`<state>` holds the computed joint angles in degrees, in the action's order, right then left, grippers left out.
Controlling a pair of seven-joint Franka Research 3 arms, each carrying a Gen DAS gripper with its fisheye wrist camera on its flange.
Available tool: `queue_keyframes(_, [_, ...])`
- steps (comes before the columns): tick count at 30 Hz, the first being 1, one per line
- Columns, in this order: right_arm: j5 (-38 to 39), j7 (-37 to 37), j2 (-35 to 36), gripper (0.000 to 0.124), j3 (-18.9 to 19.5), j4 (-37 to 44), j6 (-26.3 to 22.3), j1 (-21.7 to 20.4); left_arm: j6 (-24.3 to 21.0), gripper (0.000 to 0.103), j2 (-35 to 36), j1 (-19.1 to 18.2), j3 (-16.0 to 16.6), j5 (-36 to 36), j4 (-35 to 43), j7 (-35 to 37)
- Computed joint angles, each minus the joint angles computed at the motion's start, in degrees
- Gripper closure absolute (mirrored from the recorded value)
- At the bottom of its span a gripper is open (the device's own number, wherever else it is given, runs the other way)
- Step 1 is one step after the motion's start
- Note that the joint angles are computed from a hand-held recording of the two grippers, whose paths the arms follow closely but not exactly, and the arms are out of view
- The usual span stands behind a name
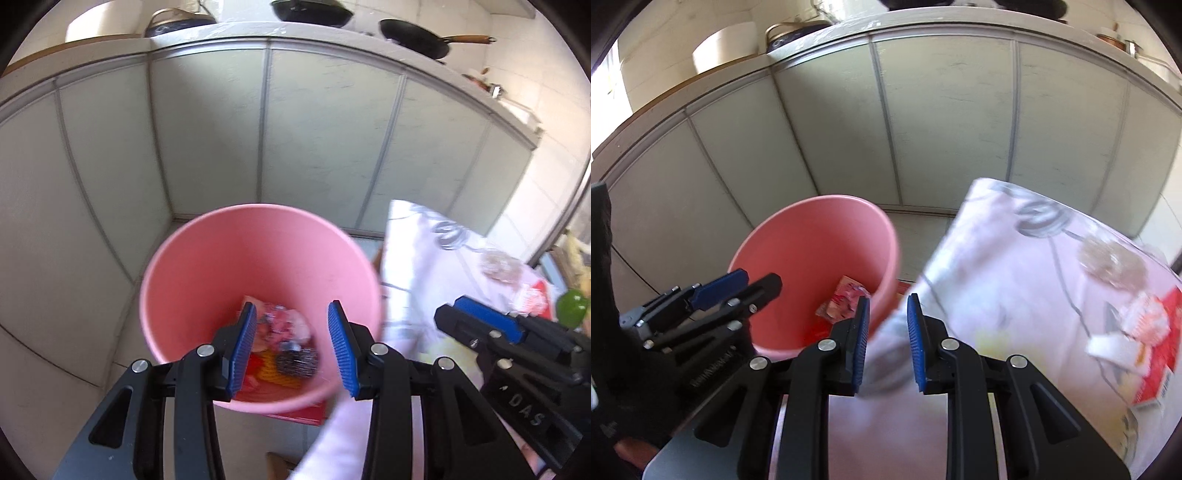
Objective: Collect trash
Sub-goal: 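Move both open tools back over the table trash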
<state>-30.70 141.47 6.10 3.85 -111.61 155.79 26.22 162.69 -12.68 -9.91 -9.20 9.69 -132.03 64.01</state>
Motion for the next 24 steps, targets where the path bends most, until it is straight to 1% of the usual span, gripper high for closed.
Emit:
queue_keyframes(3, [-2.48, 3.45, -3.88, 0.102, -0.17, -4.32, 0.16, -0.64, 0.24, 0.063, -0.72, -3.19, 1.31, -5.15, -0.24, 3.86])
queue_keyframes(6, [-6.20, 8.16, -9.12, 0.102, 0.98, -9.70, -0.19, -3.10, 0.21, 0.063, -1.11, -5.43, 1.55, -8.39, -0.25, 7.34])
queue_keyframes(9, [-9.35, 12.45, -13.94, 0.102, 2.75, -14.13, -0.91, -6.19, 0.86, 0.063, -1.69, -6.74, 0.80, -9.14, -0.46, 9.58])
queue_keyframes(12, [-12.17, 16.49, -18.77, 0.102, 4.78, -18.18, -2.36, -9.84, 1.59, 0.063, -1.26, -7.37, -0.48, -8.19, 0.18, 10.01])
queue_keyframes(15, [-12.52, 18.54, -23.25, 0.100, 6.20, -22.11, -3.35, -13.26, 1.80, 0.063, 0.01, -8.47, -0.99, -8.29, 1.57, 11.01])
queue_keyframes(17, [-12.01, 19.38, -25.19, 0.091, 6.88, -23.95, -2.98, -15.39, 1.50, 0.063, 1.09, -9.46, -0.89, -9.35, 2.72, 12.68])
queue_keyframes(18, [-11.68, 19.72, -26.04, 0.089, 7.25, -24.75, -2.89, -16.44, 1.27, 0.063, 1.77, -9.94, -0.93, -9.95, 3.46, 13.71])
queue_keyframes(22, [-9.46, 19.58, -27.77, 0.088, 8.36, -26.85, -2.19, -20.21, 0.59, 0.063, 4.04, -10.46, -1.62, -10.99, 6.16, 16.51])
queue_keyframes(24, [-8.52, 19.04, -27.72, 0.088, 9.01, -27.11, -1.62, -21.97, 0.19, 0.063, 5.72, -10.78, -1.85, -12.69, 8.13, 18.49])
